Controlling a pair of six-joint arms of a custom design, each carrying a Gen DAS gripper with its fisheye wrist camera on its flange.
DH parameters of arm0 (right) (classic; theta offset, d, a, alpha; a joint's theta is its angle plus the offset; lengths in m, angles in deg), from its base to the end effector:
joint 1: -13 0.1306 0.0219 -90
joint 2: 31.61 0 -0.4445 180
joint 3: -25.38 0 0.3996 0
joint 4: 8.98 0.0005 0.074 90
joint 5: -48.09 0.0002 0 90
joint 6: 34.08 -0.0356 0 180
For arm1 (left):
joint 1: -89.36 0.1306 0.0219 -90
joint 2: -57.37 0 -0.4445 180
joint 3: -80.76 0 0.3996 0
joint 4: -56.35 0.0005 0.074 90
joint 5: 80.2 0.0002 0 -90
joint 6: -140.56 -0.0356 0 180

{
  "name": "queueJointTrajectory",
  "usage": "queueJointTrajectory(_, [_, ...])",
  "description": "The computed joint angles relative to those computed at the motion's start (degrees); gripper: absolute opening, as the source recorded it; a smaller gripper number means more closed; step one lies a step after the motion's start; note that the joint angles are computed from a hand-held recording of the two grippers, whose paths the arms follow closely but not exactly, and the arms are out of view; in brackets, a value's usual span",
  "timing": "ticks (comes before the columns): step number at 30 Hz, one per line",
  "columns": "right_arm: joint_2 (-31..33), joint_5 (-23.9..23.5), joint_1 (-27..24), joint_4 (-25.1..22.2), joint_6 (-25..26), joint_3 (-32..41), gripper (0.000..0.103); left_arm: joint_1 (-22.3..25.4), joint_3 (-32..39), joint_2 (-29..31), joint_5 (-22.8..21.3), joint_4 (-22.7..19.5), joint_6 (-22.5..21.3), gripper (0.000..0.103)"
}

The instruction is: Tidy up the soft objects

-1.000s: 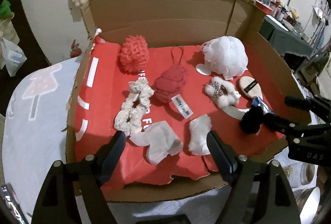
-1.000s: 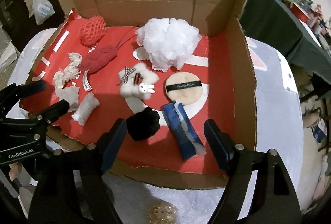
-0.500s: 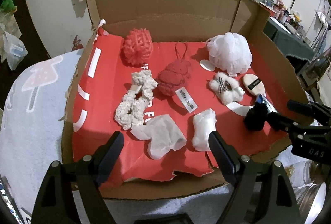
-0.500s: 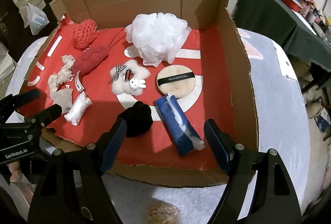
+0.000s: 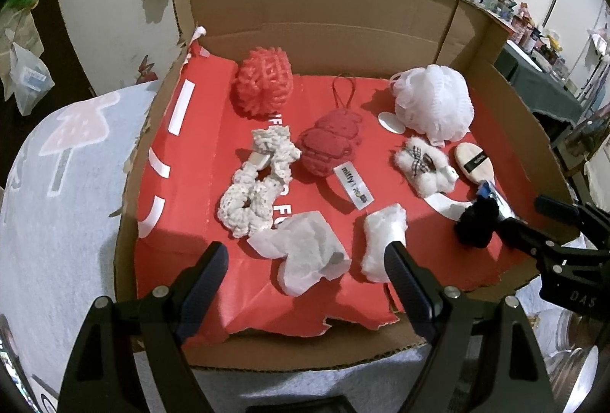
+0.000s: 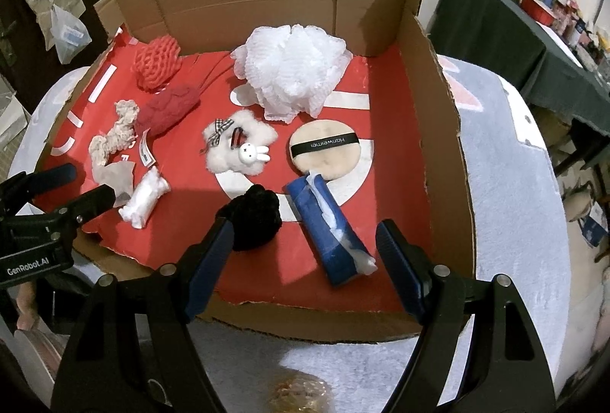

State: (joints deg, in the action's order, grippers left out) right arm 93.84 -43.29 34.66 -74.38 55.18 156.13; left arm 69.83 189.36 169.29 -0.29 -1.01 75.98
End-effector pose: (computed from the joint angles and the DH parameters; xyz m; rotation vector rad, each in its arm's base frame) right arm 0.6802 0.2705 0.4345 -0.4857 2.5840 0.1674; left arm 0.6051 -0.2085 0.4246 -0.1938 2.5965 -0.0480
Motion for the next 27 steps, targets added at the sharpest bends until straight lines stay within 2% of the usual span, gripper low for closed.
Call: queueJointTrajectory(27, [-0.3, 0.7, 0.2, 0.5, 0.2, -0.7, 0.077, -0.1, -0.1, 0.0, -0.5, 0.0, 0.0, 0.086])
